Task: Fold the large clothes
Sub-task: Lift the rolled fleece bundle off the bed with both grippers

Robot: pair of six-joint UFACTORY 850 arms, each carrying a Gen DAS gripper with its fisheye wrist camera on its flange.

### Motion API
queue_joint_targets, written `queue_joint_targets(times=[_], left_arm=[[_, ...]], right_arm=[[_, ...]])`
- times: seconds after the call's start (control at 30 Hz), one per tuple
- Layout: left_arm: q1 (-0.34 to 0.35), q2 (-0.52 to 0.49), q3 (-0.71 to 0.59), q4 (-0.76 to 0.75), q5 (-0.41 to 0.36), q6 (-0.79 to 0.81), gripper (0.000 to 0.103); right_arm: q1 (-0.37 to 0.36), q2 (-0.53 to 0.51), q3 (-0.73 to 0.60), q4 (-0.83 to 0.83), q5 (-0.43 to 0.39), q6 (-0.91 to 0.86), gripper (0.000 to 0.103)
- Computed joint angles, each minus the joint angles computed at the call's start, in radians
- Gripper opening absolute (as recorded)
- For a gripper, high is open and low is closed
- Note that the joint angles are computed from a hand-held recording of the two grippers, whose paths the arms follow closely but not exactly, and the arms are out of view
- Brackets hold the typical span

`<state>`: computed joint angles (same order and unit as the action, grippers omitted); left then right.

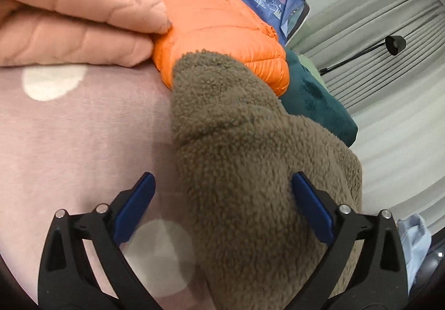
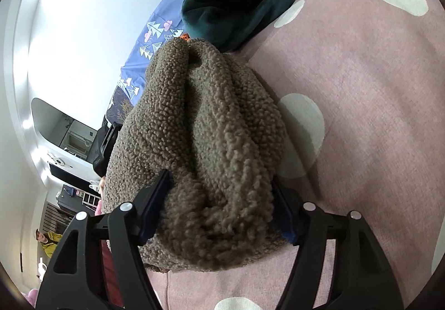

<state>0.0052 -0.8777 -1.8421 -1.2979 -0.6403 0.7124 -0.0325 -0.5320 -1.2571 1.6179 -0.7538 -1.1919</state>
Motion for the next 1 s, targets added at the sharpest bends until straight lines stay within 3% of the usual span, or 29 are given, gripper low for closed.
queue_joint_targets(times=[0.23, 0.4, 0.47, 0.53, 0.6, 0.7, 0.87, 1.0], left_arm=[[-0.007, -0.092, -0.106, -0.038, -0.083, 0.006, 0.101], [-0.012, -0.115, -0.141, -0.008, -0.091, 0.009, 0.101], [-0.012, -0.113, -0.140, -0.006, -0.087, 0.015, 0.101], [-0.014, -0.099, -0.119, -0.034, -0.074, 0.069, 0.088], [-0.031, -0.067, -0.087, -0.053, -0.030, 0.146, 0.071], [-0.061, -0.002, -0.032, -0.005, 0.078, 0.233, 0.060], [-0.088, 0.094, 0.067, -0.086, 0.180, 0.416, 0.057], [-0.106, 0.116, 0.085, -0.087, 0.222, 0.440, 0.057]], right_arm=[[-0.009, -0.051, -0.039, 0.012, -0.079, 0.041, 0.078], [-0.013, -0.079, -0.066, 0.013, -0.130, 0.069, 0.079], [-0.010, -0.069, -0.059, 0.020, -0.123, 0.048, 0.072], [-0.008, -0.049, -0.042, 0.034, -0.113, 0.013, 0.059], [-0.003, -0.022, -0.022, 0.043, -0.087, -0.032, 0.053], [0.006, 0.019, 0.014, 0.092, -0.075, -0.183, 0.049], [0.005, 0.043, 0.036, 0.088, -0.059, -0.239, 0.048], [0.003, 0.040, 0.036, 0.095, -0.054, -0.231, 0.047]])
